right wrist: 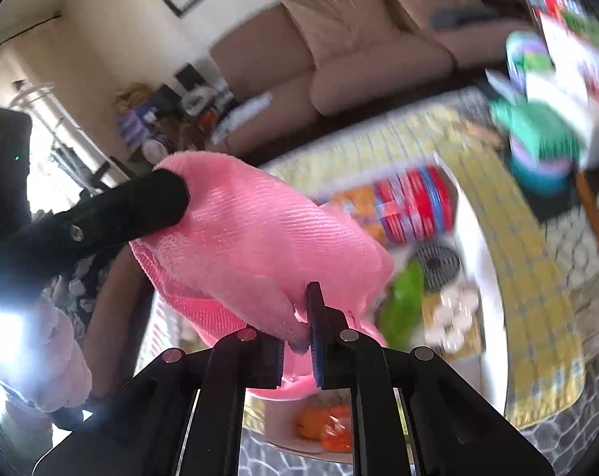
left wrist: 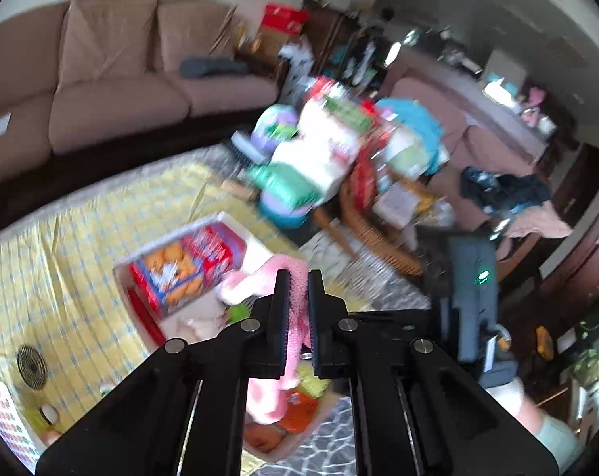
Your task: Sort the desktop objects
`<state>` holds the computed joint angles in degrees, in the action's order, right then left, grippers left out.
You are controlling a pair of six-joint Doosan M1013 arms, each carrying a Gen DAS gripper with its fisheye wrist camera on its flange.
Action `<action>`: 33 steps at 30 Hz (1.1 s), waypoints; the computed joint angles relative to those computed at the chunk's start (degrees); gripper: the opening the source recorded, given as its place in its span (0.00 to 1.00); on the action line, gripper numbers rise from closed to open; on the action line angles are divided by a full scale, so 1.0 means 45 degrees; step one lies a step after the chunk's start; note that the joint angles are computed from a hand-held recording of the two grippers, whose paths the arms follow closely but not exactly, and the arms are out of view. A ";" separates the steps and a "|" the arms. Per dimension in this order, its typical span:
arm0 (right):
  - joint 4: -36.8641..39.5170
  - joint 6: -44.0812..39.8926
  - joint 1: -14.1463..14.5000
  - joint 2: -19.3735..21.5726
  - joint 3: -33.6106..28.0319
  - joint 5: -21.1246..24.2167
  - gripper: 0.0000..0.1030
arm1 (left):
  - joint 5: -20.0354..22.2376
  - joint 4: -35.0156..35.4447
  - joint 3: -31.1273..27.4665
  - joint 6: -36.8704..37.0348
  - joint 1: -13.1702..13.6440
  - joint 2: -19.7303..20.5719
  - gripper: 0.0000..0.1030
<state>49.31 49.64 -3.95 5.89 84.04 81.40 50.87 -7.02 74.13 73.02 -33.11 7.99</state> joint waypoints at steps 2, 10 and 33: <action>-0.0555 0.0255 0.0138 0.0215 0.0174 0.0132 0.11 | 0.0248 0.0142 0.0304 -0.0369 0.0096 0.0227 0.08; -0.3335 0.1528 0.0885 0.0697 0.0236 -0.0311 0.11 | 0.1320 0.1174 0.1236 -0.1376 -0.0050 0.0721 0.08; -0.2086 0.1105 0.0071 -0.1253 0.0479 -0.0273 0.44 | 0.0238 0.2034 0.3513 -0.3739 0.0065 -0.2696 1.00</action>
